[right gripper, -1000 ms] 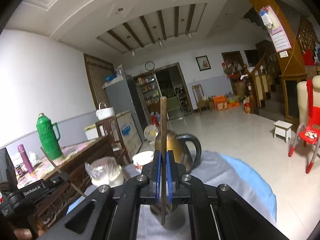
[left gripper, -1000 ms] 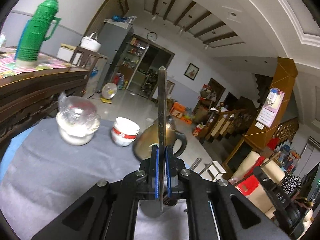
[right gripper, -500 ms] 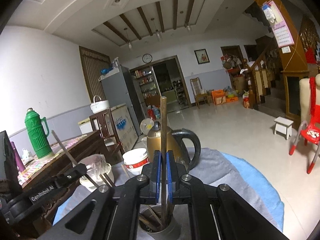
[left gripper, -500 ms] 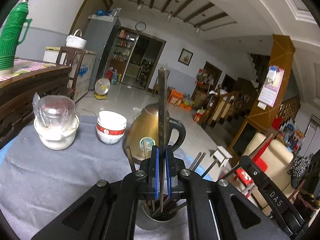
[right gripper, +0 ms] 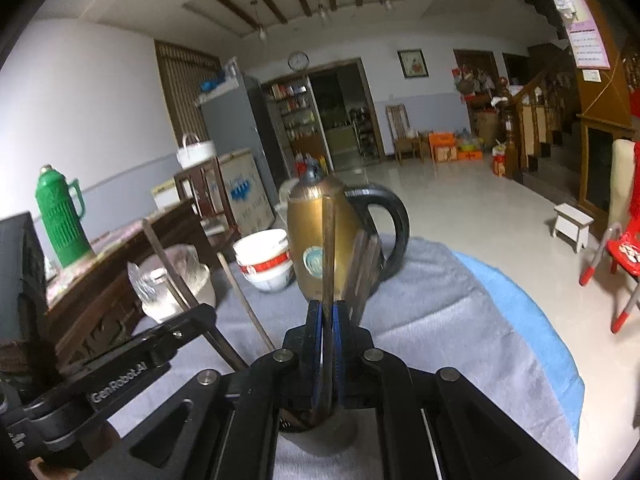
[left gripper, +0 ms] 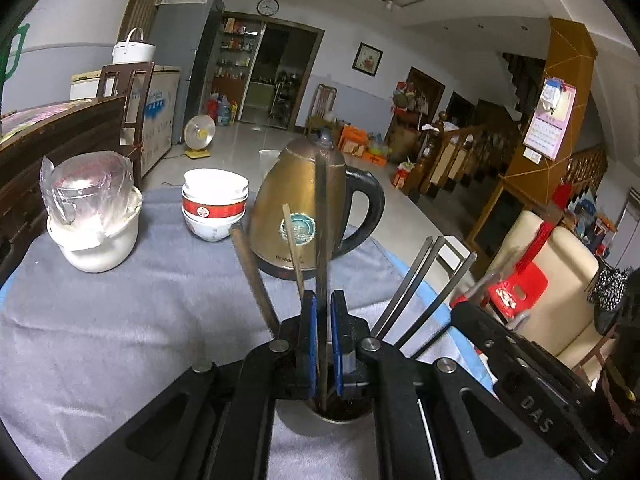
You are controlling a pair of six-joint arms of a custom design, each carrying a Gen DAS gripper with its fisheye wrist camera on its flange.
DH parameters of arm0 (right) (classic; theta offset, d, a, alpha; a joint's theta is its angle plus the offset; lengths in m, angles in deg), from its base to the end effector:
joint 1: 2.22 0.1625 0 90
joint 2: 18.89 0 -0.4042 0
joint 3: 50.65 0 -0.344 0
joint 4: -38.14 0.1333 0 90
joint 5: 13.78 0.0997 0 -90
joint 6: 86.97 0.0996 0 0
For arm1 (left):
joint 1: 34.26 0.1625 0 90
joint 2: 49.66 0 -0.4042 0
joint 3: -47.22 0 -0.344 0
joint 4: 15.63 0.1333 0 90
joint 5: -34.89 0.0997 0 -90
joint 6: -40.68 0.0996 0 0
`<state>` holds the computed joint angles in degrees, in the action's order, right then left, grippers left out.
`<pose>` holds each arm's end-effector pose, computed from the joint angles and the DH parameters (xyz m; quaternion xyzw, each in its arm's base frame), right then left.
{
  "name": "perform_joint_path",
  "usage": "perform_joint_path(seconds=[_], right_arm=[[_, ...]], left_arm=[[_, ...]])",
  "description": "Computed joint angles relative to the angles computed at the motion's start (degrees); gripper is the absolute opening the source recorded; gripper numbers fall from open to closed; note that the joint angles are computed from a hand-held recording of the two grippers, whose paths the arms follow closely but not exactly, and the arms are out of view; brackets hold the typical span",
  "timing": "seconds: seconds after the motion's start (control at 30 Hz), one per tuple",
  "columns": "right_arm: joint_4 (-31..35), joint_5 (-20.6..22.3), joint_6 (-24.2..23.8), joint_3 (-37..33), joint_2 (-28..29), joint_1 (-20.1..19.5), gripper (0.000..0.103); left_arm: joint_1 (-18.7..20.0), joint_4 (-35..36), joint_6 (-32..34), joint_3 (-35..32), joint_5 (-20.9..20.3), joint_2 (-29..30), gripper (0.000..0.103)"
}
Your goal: Organize utensils
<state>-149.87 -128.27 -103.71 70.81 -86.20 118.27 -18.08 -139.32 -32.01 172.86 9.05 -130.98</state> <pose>0.3290 -0.3773 0.2603 0.2906 -0.8624 0.3859 0.1516 -0.3192 -0.3248 0.2607 0.0575 0.8431 -0.4838 0.2275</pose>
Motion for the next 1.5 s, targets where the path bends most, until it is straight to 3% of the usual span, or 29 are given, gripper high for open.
perform_joint_path(seconds=[0.03, 0.1, 0.13, 0.17, 0.23, 0.37, 0.43, 0.47, 0.5, 0.53, 0.57, 0.83, 1.07, 1.3, 1.5], right_arm=[[1.3, -0.4, 0.8, -0.2, -0.4, 0.0, 0.008], [2.3, -1.5, 1.8, -0.1, -1.0, 0.4, 0.008], [2.3, -2.2, 2.0, 0.0, -1.4, 0.8, 0.008], [2.3, -2.9, 2.1, -0.1, -1.6, 1.3, 0.008], [2.2, -4.2, 2.3, 0.2, -2.4, 2.2, 0.008], [3.9, -5.5, 4.1, 1.9, -5.5, 3.4, 0.010], [4.6, -5.7, 5.0, 3.4, -7.1, 3.6, 0.017], [5.4, -5.8, 5.5, 4.1, -7.9, 3.8, 0.031], [6.1, -5.8, 5.9, 5.0, -8.7, 3.9, 0.055], [6.7, -5.3, 6.1, 6.2, -9.7, 3.8, 0.069], [7.0, -4.8, 5.9, 7.3, -10.6, 3.9, 0.077], [12.9, -6.8, 5.5, 10.8, -13.8, 7.2, 0.077], [10.5, -8.8, 1.1, 10.7, -13.6, 11.9, 0.078], [10.1, -8.8, 0.1, 10.6, -13.5, 12.7, 0.079], [9.0, -9.5, -0.7, 10.5, -13.7, 12.4, 0.079]], left_arm=[[-0.5, 1.9, -1.2, -0.3, 0.1, -0.5, 0.010], [-2.0, 7.2, -4.6, -1.0, 0.2, -2.1, 0.029], [-2.6, 9.6, -6.3, -1.4, 0.3, -2.6, 0.047], [-3.9, 14.5, -10.1, -1.9, 0.8, -3.6, 0.056], [-6.2, 22.0, -16.1, -2.6, 1.9, -5.2, 0.057], [-9.8, 36.3, -26.5, -4.8, -0.4, -7.6, 0.071], [-11.2, 42.2, -30.8, -5.7, -2.1, -7.9, 0.075], [-11.6, 44.7, -32.4, -6.0, -3.1, -8.1, 0.078], [-12.0, 46.2, -33.4, -5.9, -4.0, -8.3, 0.079], [-12.5, 47.4, -34.0, -5.7, -5.1, -8.3, 0.080], [-12.7, 47.9, -34.1, -5.6, -6.0, -8.2, 0.081], [-13.4, 47.8, -32.1, -4.9, -11.8, -7.4, 0.083], [-14.7, 49.0, -32.5, -6.0, -11.5, -6.8, 0.086], [-14.5, 51.4, -33.4, -7.2, -12.1, -5.9, 0.086], [-14.4, 51.9, -33.8, -7.3, -10.8, -6.0, 0.101]])
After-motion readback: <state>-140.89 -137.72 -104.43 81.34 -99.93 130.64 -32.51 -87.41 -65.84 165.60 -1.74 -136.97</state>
